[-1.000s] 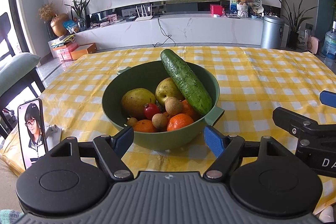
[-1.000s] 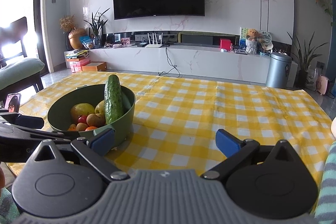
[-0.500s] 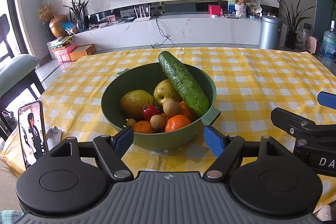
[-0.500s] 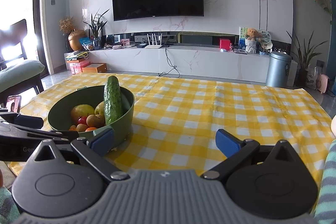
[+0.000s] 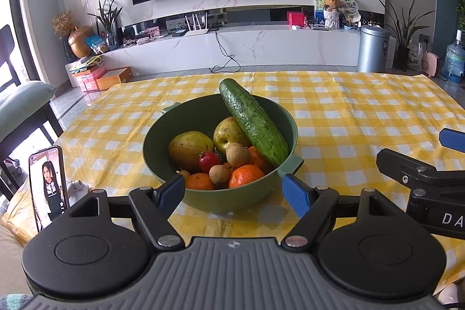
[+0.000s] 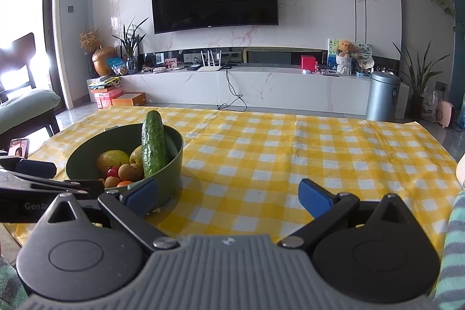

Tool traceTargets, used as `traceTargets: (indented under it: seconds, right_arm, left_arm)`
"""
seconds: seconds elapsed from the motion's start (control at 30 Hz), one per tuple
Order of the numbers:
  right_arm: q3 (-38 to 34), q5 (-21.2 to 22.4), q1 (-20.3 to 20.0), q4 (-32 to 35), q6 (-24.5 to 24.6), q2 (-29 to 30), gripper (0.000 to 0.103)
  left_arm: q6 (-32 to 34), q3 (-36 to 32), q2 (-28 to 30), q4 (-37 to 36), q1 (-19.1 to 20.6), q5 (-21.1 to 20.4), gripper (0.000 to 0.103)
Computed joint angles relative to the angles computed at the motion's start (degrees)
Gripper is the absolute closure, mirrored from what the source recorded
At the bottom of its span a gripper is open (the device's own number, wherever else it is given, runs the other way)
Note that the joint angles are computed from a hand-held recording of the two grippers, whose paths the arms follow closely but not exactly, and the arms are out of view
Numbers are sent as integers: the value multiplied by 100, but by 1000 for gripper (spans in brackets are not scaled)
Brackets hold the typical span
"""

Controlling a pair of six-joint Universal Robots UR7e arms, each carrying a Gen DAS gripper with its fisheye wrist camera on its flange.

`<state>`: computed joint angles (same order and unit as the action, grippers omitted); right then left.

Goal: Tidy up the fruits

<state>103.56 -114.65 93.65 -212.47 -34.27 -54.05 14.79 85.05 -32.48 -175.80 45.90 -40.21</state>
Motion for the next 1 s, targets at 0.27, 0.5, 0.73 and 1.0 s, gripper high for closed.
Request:
traceTargets:
  seconds: [0.27,0.5,0.73,1.0]
  right_arm:
    - [47,-1,-15,-26,56,-37,4]
    - [71,-28,-27,-19,117,-69,4]
    - [77,-28,-48,58,168,-98,4]
    - [75,-19,-65,114,176,-116,4]
  left_arm:
    - [58,32,-25,-29,1,-96,13]
    - [127,54,-32,-13,17,-224,14]
    - [130,65,-43,41,18,-266,14]
    - [136,52,-47,134,21,-285,14]
